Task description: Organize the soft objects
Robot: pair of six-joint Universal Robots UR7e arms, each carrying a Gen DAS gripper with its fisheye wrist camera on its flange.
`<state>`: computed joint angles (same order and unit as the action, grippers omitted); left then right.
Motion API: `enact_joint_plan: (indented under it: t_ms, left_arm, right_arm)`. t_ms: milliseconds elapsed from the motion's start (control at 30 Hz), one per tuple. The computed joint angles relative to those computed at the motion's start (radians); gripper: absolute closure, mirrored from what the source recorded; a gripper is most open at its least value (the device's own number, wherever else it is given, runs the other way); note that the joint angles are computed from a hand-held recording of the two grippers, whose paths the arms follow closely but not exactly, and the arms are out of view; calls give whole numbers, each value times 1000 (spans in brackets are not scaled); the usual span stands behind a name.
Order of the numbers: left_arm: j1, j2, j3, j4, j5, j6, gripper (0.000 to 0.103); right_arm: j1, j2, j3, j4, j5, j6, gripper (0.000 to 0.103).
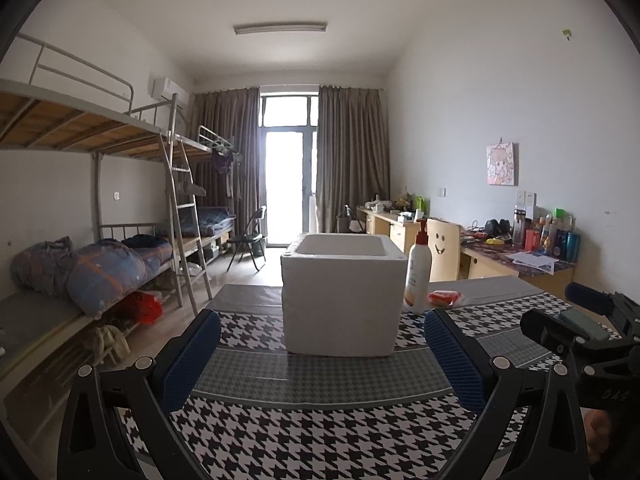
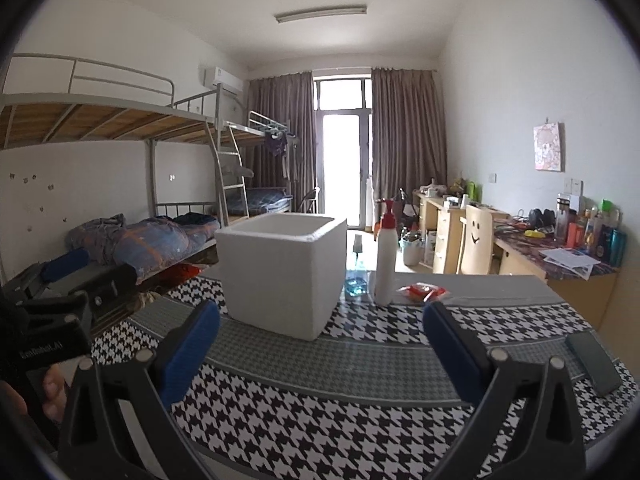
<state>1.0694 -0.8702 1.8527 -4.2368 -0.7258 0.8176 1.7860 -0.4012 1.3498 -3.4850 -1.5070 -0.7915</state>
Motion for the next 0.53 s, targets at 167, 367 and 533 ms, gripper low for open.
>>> enact_joint_plan:
  t_ms: [167, 367, 533]
  left_arm:
    - [0, 3, 8, -16, 10, 8, 1]
    - [0, 8, 21, -27, 11, 1, 1]
    - [-2, 0, 31, -10, 5, -22, 1]
  right_arm:
    - [-6, -3, 10, 3, -12, 14, 1]
    - [-8, -9, 35, -24, -7, 11, 1]
    - [-10, -14, 49, -39, -5, 3, 1]
